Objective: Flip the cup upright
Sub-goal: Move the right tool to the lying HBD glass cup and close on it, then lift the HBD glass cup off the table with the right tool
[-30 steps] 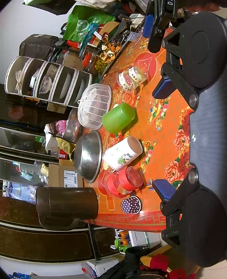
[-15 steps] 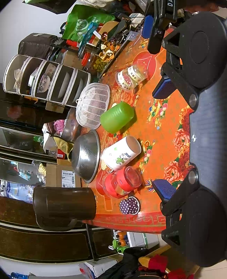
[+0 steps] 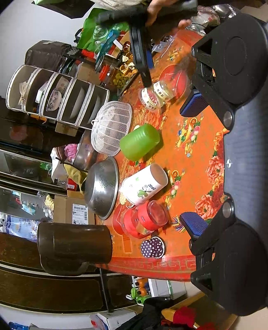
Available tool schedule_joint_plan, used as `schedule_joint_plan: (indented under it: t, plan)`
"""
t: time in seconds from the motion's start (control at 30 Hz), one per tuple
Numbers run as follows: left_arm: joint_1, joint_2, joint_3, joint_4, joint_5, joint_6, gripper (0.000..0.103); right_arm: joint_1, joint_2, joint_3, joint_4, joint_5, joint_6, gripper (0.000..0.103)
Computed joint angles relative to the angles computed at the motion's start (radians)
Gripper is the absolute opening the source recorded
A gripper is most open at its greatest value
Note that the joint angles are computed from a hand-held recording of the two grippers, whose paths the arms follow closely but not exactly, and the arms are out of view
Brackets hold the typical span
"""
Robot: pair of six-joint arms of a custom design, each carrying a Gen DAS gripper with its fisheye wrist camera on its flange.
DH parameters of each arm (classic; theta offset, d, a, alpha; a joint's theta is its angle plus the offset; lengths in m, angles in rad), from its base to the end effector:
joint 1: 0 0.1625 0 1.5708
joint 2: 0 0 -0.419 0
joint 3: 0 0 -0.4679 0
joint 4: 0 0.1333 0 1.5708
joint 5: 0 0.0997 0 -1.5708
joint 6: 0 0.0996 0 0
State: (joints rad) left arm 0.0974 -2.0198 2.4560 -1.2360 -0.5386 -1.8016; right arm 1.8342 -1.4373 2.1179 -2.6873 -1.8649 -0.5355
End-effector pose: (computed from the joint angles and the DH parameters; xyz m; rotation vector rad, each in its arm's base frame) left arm -0.2555 -0.2448 0.2362 0.1368 2.1956 -1.2716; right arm 0.2440 -0.5039 0.2390 0.9839 -2.5621 0.5468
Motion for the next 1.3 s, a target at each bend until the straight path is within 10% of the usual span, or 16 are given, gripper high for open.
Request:
schedule_joint_plan:
  t: [0.57, 0.93, 1.3]
  plan:
    - [-0.036, -0.063, 0.015, 0.088, -0.025, -0.092, 0.1, 0.037, 0.143, -0.11, 0.148, -0.164, 0.077, 0.062]
    - [-0.066, -0.131, 0.029, 0.188, -0.067, -0.18, 0.1, 0.129, -0.172, 0.099, 0.311, 0.093, 0.108, 0.062]
    - [-0.083, -0.215, 0.052, 0.243, -0.113, -0.231, 0.1, 0.182, -0.16, 0.209, 0.303, 0.066, 0.201, 0.061]
